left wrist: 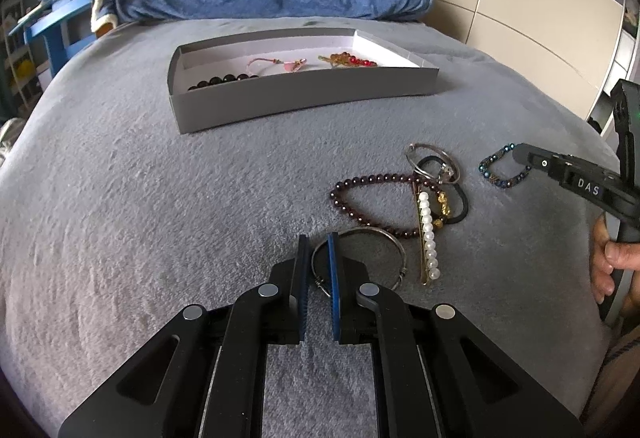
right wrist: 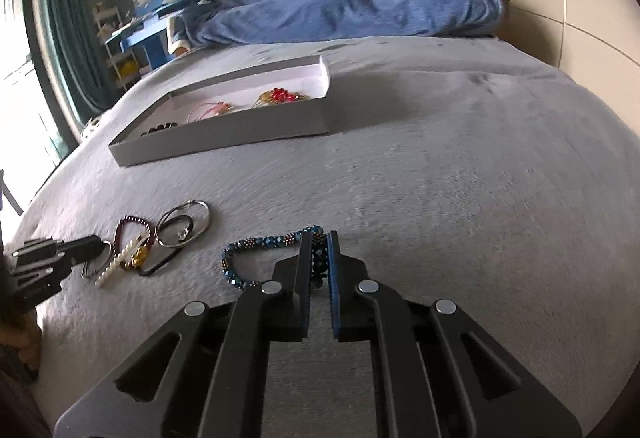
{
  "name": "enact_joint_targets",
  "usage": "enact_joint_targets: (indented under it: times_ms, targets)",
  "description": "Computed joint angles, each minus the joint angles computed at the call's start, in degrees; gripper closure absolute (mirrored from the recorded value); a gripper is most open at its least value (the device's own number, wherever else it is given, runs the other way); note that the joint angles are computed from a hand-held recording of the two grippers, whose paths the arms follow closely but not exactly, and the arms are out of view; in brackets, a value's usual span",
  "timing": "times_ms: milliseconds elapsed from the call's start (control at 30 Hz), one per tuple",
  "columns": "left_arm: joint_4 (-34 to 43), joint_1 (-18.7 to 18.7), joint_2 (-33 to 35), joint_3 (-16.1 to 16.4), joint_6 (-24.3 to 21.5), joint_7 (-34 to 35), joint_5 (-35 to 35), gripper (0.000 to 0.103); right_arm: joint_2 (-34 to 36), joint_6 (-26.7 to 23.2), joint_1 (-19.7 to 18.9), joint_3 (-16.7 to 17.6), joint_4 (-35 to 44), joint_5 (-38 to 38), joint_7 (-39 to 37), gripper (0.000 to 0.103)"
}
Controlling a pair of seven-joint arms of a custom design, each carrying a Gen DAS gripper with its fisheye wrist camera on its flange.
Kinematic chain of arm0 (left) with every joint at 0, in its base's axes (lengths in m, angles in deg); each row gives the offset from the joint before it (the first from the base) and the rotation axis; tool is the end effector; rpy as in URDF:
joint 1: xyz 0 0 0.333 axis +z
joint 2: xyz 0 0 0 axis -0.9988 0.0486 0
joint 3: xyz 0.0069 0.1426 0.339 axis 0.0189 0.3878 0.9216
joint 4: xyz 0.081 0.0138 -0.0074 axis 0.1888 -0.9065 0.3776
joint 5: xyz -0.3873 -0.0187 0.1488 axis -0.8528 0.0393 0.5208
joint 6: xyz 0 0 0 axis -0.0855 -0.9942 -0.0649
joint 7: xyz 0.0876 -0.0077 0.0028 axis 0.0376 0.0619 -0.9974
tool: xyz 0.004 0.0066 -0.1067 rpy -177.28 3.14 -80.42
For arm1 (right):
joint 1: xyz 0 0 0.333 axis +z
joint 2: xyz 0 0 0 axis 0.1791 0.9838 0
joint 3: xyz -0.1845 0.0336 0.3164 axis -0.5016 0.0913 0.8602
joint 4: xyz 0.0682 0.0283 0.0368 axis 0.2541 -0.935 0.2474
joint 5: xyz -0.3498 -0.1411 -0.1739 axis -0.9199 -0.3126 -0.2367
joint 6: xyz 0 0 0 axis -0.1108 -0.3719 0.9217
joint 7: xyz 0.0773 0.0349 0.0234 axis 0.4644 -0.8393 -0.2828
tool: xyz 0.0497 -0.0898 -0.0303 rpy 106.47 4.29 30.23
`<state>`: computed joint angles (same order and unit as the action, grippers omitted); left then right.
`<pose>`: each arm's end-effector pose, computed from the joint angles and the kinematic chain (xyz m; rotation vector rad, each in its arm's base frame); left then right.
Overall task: Organize jewelry
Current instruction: 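Carry the silver ring and blue bead bracelet into the tray and open both tools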
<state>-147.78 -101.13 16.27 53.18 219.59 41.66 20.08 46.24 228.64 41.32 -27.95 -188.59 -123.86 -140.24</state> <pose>0.6953 -0.4117 0.3938 -1.0480 2.5524 -1.0625 0.5584 0.3587 0.4021 -1.3049 2.0850 -0.7840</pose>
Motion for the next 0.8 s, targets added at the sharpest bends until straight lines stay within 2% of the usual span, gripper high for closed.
enact_joint_targets:
  times_ms: [100,233,333,433,533,667,800]
  targets:
    - [0.43,-0.43,0.13,0.48,-0.61,-0.46,0.41,0.092,0.48,0.43,-0.19,0.06,0.48,0.92,-1.38,0.096]
    - [0.13,1.22,0.32,-1.59,-0.22,1.18,-0.96,0.094,0.6,0.91,-0.07,-0.28,0.54,1.31,-1.58,0.096]
    - [-0.98,2.99,0.07,-3.76,1.34,3.22,-2.69,0.097,0.72,0.83,0.01,-0.32,0.68,1.96,-1.89,0.096]
    - [-2.11,6.46,0.11,-8.14,2.7,7.11,-5.56,0.099,0.67,1.24,0.14,-0.51,0.49,1.86,-1.36,0.096]
    - [-2.06,8.56,0.17,-10.54,2.73,9.22,-8.4,0.099,0.35,2.04,0.04,-0.71,0.05,1.37,-0.35,0.096]
    - [-0.95,8.96,-0.18,-10.66,1.23,10.49,-10.63,0.1,-0.56,3.54,-0.28,-0.84,-0.5,-0.06,0.83,0.096]
    - [1.36,7.84,-0.16,-9.6,-0.61,11.83,-11.68,0.1,-1.28,4.19,-1.01,-0.47,0.07,-0.45,-0.79,0.096]
